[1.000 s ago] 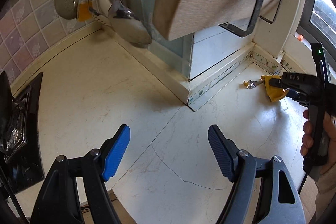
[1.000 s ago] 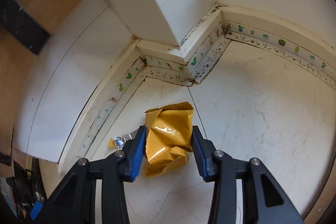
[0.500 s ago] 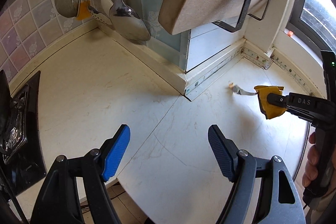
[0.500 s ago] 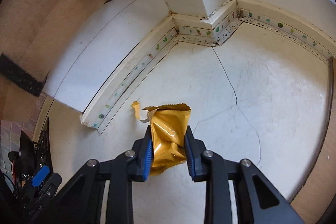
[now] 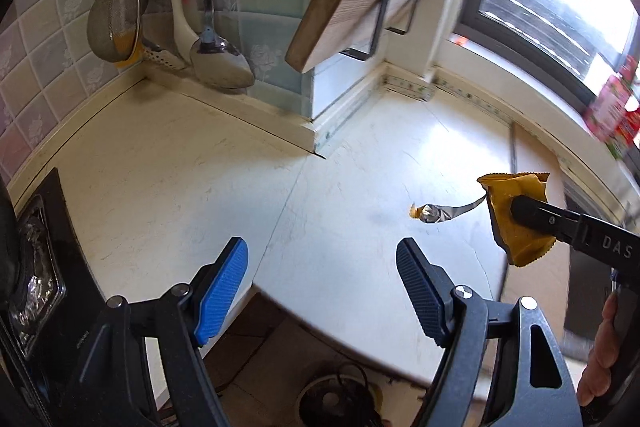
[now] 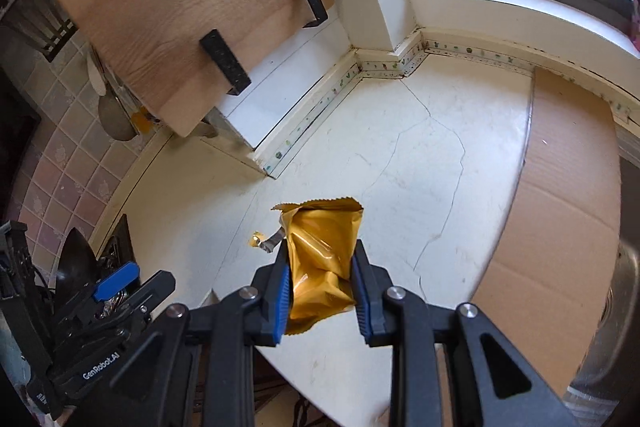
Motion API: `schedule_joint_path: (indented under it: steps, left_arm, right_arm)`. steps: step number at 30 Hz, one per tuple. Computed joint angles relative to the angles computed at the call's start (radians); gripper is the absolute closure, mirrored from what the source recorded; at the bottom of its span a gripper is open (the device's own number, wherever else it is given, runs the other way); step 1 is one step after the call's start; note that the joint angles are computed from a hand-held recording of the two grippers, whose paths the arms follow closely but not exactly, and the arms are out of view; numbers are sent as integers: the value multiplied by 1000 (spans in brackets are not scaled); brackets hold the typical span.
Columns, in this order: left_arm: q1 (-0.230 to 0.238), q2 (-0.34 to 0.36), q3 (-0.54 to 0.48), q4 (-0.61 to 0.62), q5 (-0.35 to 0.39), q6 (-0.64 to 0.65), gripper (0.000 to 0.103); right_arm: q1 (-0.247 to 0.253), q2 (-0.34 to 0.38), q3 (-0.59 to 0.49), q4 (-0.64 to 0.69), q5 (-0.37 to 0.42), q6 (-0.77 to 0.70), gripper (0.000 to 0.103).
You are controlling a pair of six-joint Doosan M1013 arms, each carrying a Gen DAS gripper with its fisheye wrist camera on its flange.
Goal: Collect trash
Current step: 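Carry the yellow wrapper down to the black bin and release it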
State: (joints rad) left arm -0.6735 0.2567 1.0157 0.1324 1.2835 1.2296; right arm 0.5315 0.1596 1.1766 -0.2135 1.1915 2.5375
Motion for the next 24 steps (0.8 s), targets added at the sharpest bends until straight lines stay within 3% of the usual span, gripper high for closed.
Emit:
schedule_joint_path:
  steps: [8, 15, 19, 24]
  left_arm:
    - [16, -127, 125, -128, -12, 189, 28]
    - [34, -217, 227, -232, 5, 325, 28]
    - [34, -248, 275, -272, 32, 380, 28]
    - [23, -263, 329, -298, 64, 411, 28]
  right_arm:
    - [209, -37, 10, -187, 81, 307, 76]
    - [352, -31, 6, -251, 164, 505, 76]
    - [404, -25, 11, -242, 194, 585, 76]
    - [432, -26, 39, -196, 216, 654, 76]
